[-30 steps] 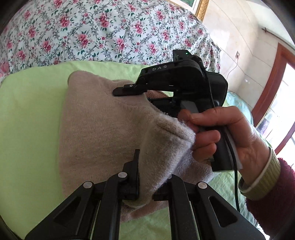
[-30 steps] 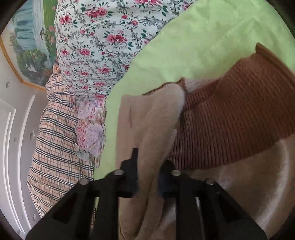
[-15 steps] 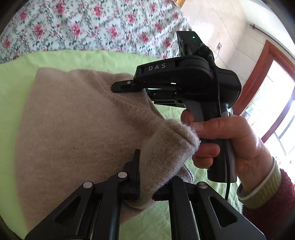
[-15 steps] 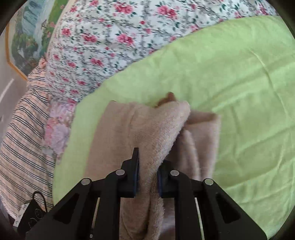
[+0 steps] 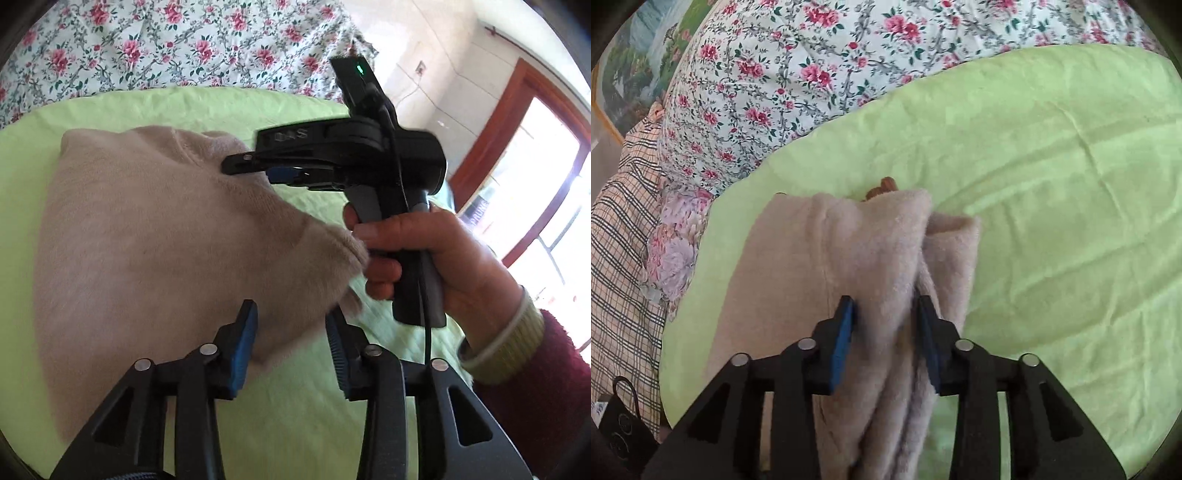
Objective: Fold small clothes
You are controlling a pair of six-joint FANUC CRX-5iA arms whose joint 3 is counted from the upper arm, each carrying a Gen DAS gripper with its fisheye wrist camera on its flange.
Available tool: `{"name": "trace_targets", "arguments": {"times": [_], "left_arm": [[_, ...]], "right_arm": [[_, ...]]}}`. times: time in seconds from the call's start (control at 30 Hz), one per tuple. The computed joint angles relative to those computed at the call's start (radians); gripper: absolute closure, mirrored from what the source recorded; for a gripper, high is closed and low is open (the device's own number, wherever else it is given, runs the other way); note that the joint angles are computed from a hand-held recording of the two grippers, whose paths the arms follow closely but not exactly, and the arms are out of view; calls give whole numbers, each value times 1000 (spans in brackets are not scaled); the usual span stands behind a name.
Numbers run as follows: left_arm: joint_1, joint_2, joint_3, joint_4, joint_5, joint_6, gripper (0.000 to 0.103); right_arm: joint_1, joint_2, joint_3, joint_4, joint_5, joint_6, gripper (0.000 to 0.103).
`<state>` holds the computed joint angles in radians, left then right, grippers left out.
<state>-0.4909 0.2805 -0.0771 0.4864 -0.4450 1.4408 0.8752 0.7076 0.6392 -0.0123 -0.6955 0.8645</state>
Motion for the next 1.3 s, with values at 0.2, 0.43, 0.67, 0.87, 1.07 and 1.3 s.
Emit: {"name": "trace_targets", "arguments": {"times": [0.2,0.43,0.67,0.87,1.07,1.3], "left_arm": [[60,-144,-84,-150,-13,195,22],[197,-116,-109,-14,-50,203,22],[263,42,-45,245,-141,-26,11],[253,106,-79,510,-132,-270,43],[233,5,-176,531,-53,-328,58],[308,-275,-336,258,-39,-171,59]], "right_arm": [[20,-114,-183,10,123,-33,19],[-14,-90,-134,-188,108,45,19],[-44,-23,-30,-301,22,96,19],[-45,28,67,-353,-61,149,64],[4,-36,-11,-299,37,139,72],[82,-8,62,-374,76,260,72]]}}
